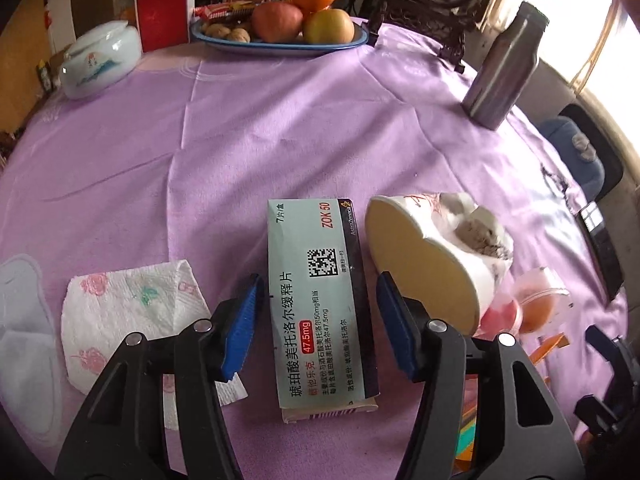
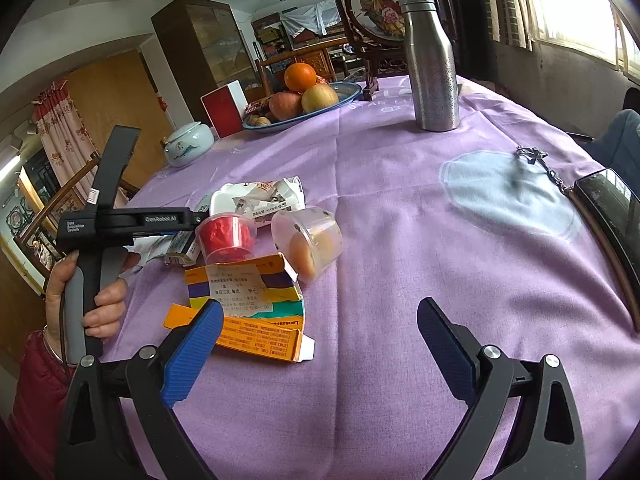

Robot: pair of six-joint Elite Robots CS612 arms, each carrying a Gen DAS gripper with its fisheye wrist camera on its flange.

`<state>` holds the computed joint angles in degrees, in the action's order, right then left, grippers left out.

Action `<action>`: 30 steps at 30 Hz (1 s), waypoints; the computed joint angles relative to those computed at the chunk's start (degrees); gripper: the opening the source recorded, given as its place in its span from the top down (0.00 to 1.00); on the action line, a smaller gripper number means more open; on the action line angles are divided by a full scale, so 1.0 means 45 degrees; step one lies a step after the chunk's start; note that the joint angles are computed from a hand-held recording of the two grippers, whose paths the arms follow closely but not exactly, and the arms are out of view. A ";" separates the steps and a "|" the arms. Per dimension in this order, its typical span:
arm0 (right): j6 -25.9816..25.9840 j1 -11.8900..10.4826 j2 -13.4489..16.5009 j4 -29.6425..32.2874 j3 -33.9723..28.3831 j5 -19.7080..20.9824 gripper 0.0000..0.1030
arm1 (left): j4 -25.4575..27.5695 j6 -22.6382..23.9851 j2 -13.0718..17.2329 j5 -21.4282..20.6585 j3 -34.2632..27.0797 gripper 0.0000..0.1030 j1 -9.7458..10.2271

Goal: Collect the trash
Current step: 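Grasp the white medicine box with the left gripper, then grasp the white paper cup with the right gripper while the left gripper holds the box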

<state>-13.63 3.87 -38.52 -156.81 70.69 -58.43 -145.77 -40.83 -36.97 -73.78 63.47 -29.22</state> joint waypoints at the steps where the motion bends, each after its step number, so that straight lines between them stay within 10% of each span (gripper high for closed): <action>1: -0.0006 0.0008 0.0020 0.0097 -0.0054 -0.0028 0.07 | 0.0125 0.0070 0.0007 0.0150 -0.0031 0.45 -0.0039; 13: 0.0152 0.0301 0.0341 0.0789 -0.1256 -0.0158 0.07 | -0.2563 -0.0559 -0.0599 0.0546 0.1194 0.55 0.0043; 30: -0.2095 0.1557 0.2838 0.5513 -0.6310 -0.1496 0.06 | -0.2964 -0.1816 -0.0828 0.0714 0.1534 0.55 0.0210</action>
<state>-23.05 10.87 -25.75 -132.00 42.30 -65.16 -159.10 -49.01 -40.70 -70.57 70.38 -28.27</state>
